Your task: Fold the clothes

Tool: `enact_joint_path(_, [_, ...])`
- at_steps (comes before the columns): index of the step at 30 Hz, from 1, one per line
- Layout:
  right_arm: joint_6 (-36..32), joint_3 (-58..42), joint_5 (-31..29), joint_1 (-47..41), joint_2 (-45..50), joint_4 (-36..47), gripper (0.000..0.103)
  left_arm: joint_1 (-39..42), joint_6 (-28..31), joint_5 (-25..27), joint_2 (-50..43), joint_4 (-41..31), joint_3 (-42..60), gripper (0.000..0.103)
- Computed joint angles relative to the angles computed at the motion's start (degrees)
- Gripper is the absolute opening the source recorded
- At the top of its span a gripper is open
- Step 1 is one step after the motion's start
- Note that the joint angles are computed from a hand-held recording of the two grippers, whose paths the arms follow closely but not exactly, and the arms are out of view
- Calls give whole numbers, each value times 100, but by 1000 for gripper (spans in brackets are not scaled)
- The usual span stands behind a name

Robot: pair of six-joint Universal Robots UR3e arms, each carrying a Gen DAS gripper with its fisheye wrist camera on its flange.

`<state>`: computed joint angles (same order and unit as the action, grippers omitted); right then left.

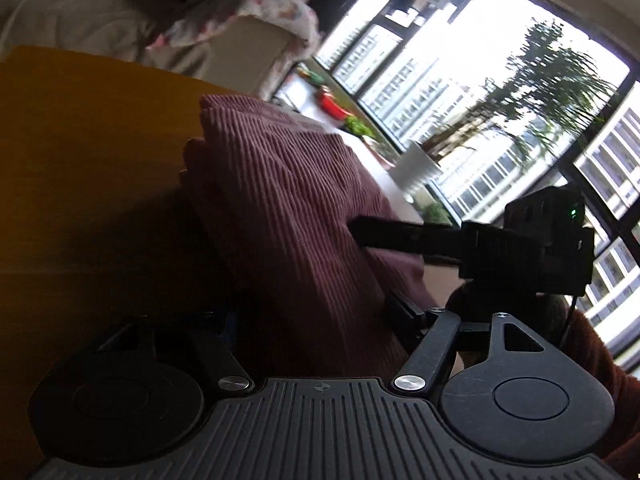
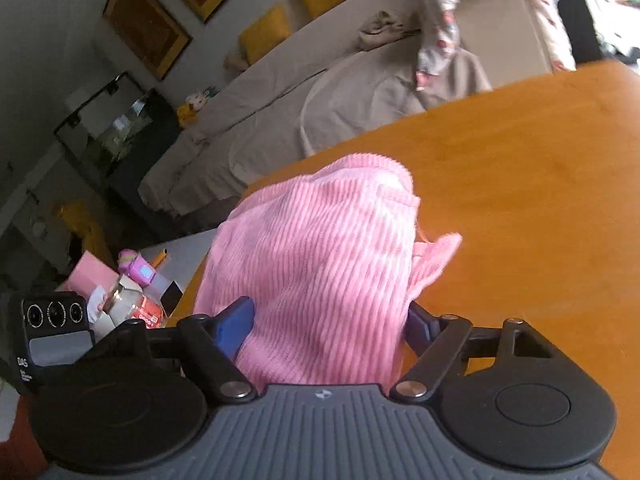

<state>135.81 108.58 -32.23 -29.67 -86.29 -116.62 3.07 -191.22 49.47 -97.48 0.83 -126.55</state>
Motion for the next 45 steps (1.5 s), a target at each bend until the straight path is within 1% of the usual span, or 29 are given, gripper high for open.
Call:
enact_joint_path(4, [1365,-656,-168,966,1095,-1847,78,472,39,134,-108,-15,152,76])
enact_joint_path(6, [2008,-1032,-249,1335,1633,-2595,78,656,81,240,-353,-77,485,77])
enact_joint_path(8, [2610,-1669,-358,1673,2267,-3092,78,800,86,322,-581,-172,829,77])
enact_joint_path(10, [2895,-2044,-411,1836,2610,-3305,78,890,86,382,-743,-272,1106,77])
enact_joint_path(11, [2939,-2085,-412,1843,2671,-3374,78,903,113,413,-817,-298,1214,77])
enact_joint_path(13, [3026,-2172,-416,1858,2794,-3510,82,876,197,492,-917,-277,1334,79])
enact_joint_path(15, [3094,-2199,-401,1845,2869,-3645,86,942,179,413,-847,-234,1241,81])
enact_joint_path(17, [2991,-1784,-250,1640,2608,-3770,87,1034,92,292,-770,-149,1121,83])
enact_joint_path(18, [2839,-1525,-180,1518,2419,-3811,87,1091,13,211,-731,-85,1048,83])
enact_joint_path(19, [2659,-1261,-168,1409,2214,-3882,87,1191,-32,22,-603,24,838,83])
enact_joint_path(20, [2341,-954,-168,1277,1926,-3858,85,1195,-30,19,-494,104,660,83])
enact_joint_path(21, [2007,-731,-220,1194,1648,-3691,79,1199,-27,16,-383,182,483,81])
enact_joint_path(22, [1676,-522,-271,1108,1369,-3517,78,1203,-23,14,-272,257,307,80])
enact_joint_path(23, [1349,-360,-389,1060,1113,-3329,77,1085,51,277,-157,237,237,79])
enact_joint_path(24, [1082,-277,-700,1141,945,-3250,77,939,176,575,-79,162,216,79])
enact_joint_path(25, [931,-119,-1010,1254,851,-3495,77,786,291,880,-13,92,204,80])
enact_joint_path(26, [827,47,-1303,1396,824,-3856,77,677,372,1058,-27,231,159,81])
enact_joint_path(27, [758,176,-1562,1533,820,-4182,77,547,446,1255,-8,214,186,81])
enact_joint_path(29, [924,151,-1757,1691,917,-4426,78,295,370,1629,52,104,300,80])
enact_joint_path(31, [1160,189,-1721,1676,898,-4494,82,74,191,1948,156,119,307,81])
enact_joint_path(32, [1252,318,-1606,1589,823,-4537,85,-41,104,2112,204,119,318,86])
enact_joint_path(34, [1408,570,-1347,1372,657,-4576,97,-472,-452,2831,304,689,20,98])
enact_joint_path(35, [1435,804,-1128,1181,490,-4567,103,-716,-717,3231,329,935,-93,100])
enact_joint_path(36, [1402,1028,-900,995,325,-4534,103,-979,-974,3655,336,1154,-180,102])
enact_joint_path(38, [1178,1565,-572,602,-100,-4479,103,-1534,-1466,4551,313,1466,-294,103])
enact_joint_path(39, [1020,1836,-455,402,-354,-4414,103,-1864,-1717,5026,303,1452,-282,103])
enact_joint_path(42, [426,2496,-354,-128,-1266,-3910,103,-2816,-2240,6187,173,1128,-97,103])
enact_joint_path(45, [-200,2926,-670,-476,-2212,-3304,103,-3588,-2437,6967,-72,349,374,103])
